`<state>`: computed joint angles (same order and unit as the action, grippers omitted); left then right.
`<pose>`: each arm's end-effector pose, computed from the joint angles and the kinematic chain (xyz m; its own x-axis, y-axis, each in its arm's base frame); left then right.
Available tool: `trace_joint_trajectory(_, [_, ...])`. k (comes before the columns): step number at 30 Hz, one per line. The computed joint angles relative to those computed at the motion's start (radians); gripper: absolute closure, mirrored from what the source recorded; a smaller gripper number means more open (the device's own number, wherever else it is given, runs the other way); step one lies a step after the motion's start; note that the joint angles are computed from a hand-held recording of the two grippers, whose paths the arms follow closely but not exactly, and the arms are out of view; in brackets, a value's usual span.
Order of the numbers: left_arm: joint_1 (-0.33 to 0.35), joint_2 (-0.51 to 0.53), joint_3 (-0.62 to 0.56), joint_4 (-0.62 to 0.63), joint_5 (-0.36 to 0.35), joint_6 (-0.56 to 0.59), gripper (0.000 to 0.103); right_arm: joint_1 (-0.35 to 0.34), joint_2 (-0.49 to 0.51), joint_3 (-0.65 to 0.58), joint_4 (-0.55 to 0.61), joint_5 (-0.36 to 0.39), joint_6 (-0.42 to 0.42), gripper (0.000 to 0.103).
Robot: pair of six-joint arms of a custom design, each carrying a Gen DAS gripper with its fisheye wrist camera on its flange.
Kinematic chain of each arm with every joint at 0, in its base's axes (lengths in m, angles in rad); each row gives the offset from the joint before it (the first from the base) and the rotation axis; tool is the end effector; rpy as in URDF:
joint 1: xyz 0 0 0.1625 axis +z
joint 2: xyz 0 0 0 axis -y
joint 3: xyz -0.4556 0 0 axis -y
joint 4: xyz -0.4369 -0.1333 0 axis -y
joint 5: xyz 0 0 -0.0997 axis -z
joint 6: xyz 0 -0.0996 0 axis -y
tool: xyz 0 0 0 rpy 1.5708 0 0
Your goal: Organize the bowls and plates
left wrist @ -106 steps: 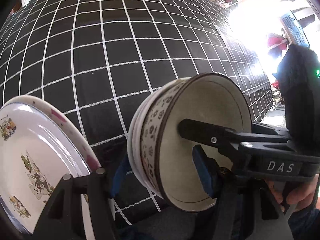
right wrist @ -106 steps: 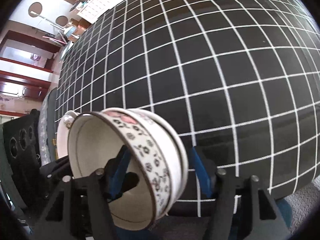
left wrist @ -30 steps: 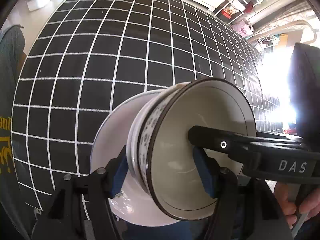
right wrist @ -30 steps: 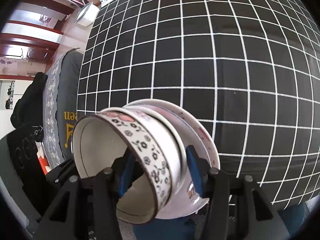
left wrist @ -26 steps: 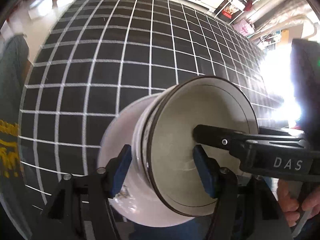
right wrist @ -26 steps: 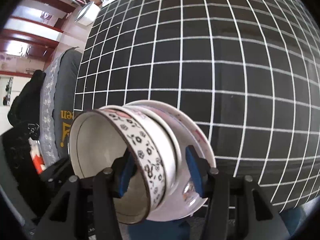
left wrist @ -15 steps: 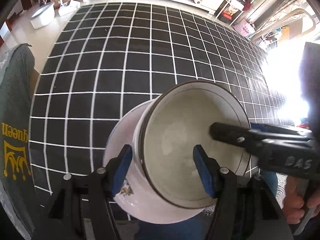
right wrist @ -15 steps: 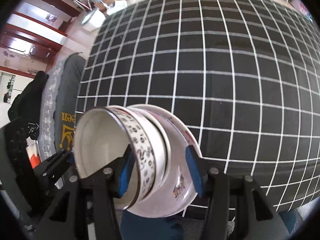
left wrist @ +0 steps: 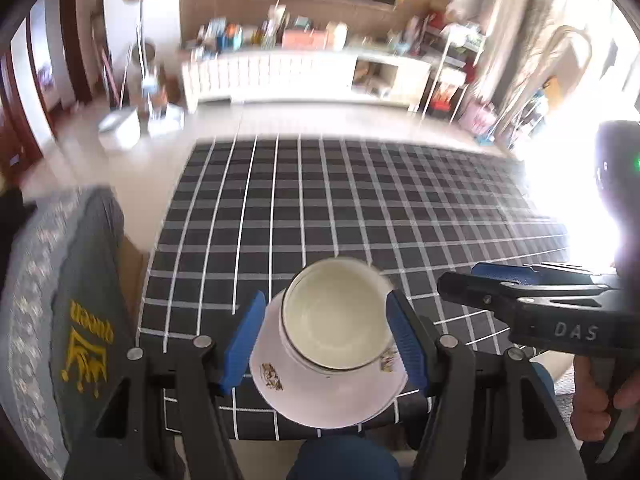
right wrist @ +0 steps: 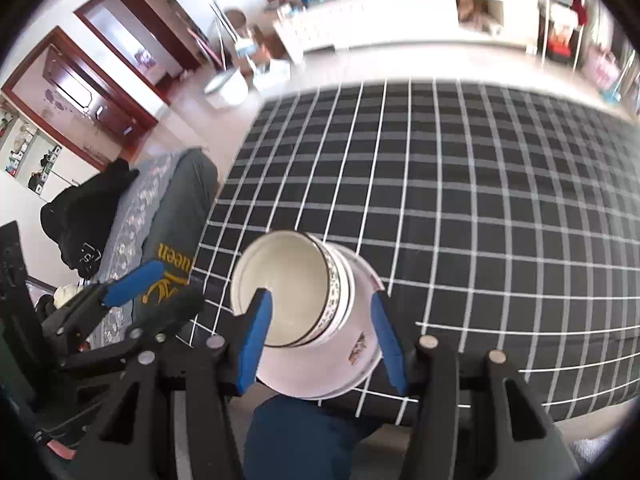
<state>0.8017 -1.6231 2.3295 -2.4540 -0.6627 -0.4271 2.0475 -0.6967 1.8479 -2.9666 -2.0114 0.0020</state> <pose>-0.1381 -0.4473 0.2911 -0.7737 0.0058 -0.6335 0.4001 0.7798 -0.4815 0.3771 -0.5323 -0.0074 -0.8519 -0.3215 0.4133 -0.4435 0.8627 -0.2430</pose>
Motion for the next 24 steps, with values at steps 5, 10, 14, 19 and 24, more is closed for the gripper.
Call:
trace_joint_trajectory(5, [-0.134, -0.057, 0.064, 0.008, 0.091, -0.051, 0.042, 0.035, -0.071, 0.132, -0.208, -0.037, -0.011, 0.047])
trace_joint_trajectory(10, [-0.265, -0.095, 0.151, -0.032, 0.184, -0.093, 0.042, 0.085, -0.1, 0.213, -0.366, -0.122, -0.085, 0.047])
trace_joint_trajectory(14, [-0.332, -0.133, 0.187, 0.007, 0.215, -0.172, 0.041, 0.127, -0.102, 0.269, -0.52, -0.189, -0.171, 0.042])
trace_joint_trajectory(19, [-0.425, -0.192, 0.241, 0.129, 0.273, -0.308, 0.02, 0.155, -0.074, 0.327, -0.778, -0.247, -0.299, 0.016])
trace_joint_trajectory(24, [-0.528, -0.283, 0.287, 0.321, 0.328, -0.483, 0.011, 0.169, -0.038, 0.373, -0.961, -0.27, -0.402, 0.007])
